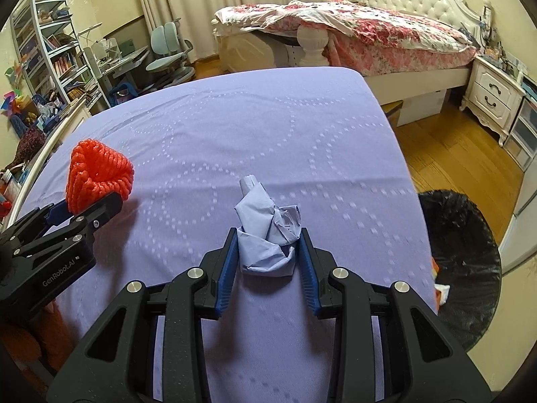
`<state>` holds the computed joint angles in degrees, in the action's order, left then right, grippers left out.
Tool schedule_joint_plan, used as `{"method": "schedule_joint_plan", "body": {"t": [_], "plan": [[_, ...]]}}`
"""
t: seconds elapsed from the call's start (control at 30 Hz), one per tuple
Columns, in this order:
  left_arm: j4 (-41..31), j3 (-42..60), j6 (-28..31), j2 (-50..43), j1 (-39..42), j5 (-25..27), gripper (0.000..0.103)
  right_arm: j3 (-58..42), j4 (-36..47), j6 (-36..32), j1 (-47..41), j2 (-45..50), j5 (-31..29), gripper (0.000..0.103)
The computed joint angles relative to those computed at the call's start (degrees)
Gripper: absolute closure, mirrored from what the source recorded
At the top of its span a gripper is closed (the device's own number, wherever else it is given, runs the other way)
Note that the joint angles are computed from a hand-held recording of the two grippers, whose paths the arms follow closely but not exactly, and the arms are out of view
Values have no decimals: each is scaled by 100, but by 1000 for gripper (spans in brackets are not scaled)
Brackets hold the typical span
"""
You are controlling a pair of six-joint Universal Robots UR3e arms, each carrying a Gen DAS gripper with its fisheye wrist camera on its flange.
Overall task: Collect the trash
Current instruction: 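Carry the red net and grey cloth over the bin and open both tools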
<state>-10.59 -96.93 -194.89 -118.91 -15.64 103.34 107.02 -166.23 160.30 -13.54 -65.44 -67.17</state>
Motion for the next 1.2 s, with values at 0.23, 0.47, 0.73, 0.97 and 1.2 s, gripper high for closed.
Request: {"method": "schedule_joint_plan", "body": {"t": [0.23, 0.47, 0.73, 0.97, 1.2], "plan": [[91, 33, -193, -63, -435, 90, 43, 1037, -354, -261, -640, -695, 275, 69], [-53, 812, -172, -468, -956, 158, 43, 1755, -662, -447, -1524, -1218, 536, 69], [-634, 2389, -110, -1325, -1405, -30, 43, 1889, -836, -499, -2422, -1313, 601, 69], [-1464, 4437, 99, -2434, -1750, -27, 43, 1552, -918, -466, -2883, -968, 647, 69], [-2506, 6486, 256, -3524, -1950, 37, 43, 1146, -959, -515, -3097, -513, 637, 69]]}}
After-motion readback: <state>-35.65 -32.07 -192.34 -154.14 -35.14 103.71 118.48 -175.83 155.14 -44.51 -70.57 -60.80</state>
